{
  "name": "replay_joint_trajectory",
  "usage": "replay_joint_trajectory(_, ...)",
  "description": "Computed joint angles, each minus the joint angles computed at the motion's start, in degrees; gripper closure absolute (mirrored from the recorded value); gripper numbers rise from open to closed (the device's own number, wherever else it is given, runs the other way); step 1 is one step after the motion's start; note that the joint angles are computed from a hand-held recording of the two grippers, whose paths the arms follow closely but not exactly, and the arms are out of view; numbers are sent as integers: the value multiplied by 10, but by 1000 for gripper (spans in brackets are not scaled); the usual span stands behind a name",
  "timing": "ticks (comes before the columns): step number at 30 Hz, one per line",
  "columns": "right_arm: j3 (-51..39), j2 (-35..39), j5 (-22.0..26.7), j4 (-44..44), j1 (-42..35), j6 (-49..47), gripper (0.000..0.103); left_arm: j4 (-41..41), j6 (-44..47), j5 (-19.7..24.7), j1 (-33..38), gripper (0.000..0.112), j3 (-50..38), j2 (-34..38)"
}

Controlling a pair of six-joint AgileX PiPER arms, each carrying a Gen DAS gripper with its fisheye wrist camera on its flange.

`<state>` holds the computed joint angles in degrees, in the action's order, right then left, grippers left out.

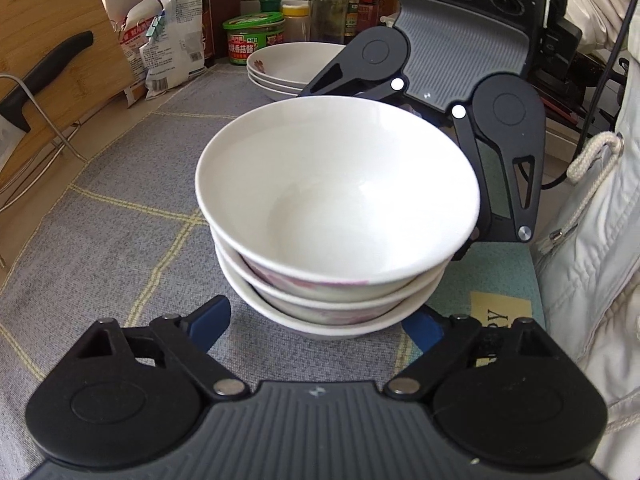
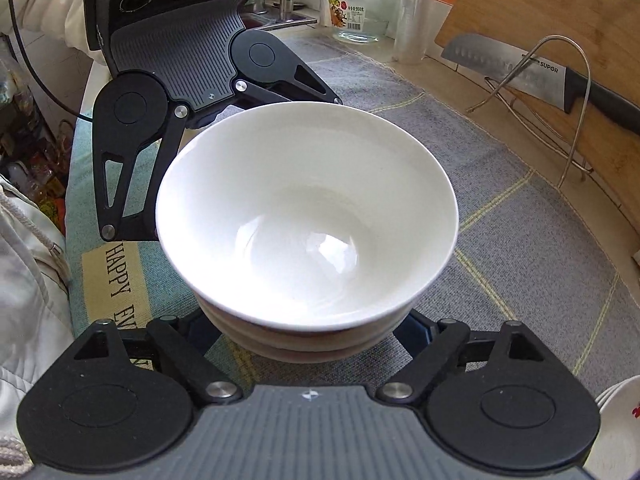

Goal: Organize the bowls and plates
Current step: 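Close the right tool on the bowl stack while the left tool grips its opposite rim, then carry the bowl stack with both tools over the floral plate stack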

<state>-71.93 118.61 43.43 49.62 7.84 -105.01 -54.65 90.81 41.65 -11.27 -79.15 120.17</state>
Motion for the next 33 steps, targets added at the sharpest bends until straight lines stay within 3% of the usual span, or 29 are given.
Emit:
replay_joint_trajectory(8,-3,-3,8,-16,-1,4,15,15,11,26,4,27,-27,19)
replay_joint_trajectory(33,-8,-6,-4,-35,12,11,13,20,23,24,1,27,-29,20)
